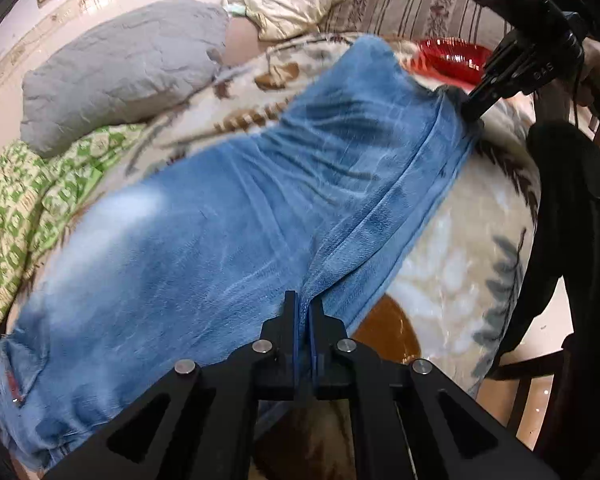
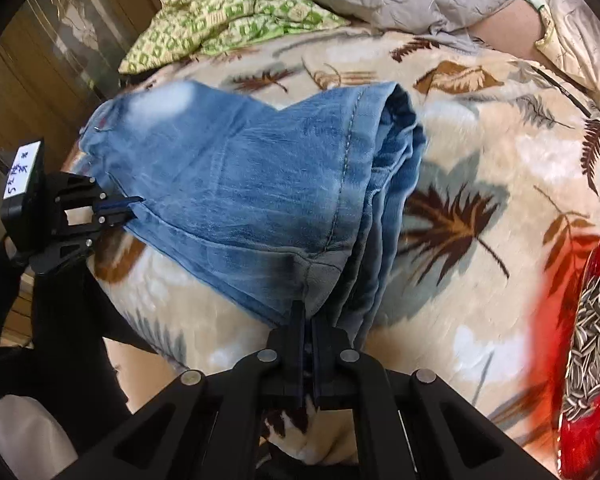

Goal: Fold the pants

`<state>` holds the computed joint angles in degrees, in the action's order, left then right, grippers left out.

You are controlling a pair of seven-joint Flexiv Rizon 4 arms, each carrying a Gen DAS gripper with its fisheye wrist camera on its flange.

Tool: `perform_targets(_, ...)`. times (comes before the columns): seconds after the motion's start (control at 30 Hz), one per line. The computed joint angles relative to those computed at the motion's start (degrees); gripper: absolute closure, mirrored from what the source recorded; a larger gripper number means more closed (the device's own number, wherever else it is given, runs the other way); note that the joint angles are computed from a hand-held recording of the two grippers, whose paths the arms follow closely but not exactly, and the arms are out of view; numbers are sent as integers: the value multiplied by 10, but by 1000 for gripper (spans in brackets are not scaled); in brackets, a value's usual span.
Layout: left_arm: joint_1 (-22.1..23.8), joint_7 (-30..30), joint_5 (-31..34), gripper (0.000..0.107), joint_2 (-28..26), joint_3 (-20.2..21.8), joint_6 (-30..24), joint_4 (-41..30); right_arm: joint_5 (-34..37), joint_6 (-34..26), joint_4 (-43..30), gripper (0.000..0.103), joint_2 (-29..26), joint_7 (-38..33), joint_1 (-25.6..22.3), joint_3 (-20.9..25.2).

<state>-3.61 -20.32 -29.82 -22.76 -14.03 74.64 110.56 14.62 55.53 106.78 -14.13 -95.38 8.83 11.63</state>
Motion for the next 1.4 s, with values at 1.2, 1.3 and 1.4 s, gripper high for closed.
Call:
perform_targets(1.2,115,-297,-226,7,55,116,-54,-29,-127,159,-176,20,-151,-33,107,78)
perform_targets(1.3,142,-328,-228,7,20,114,-90,-59,-148,134,-248,20,-209,-32,141,72)
perform_targets(1.4,156,-328,-218,7,-5,104,-103,-78,-192,130,-290,20,-250,-6,192,33)
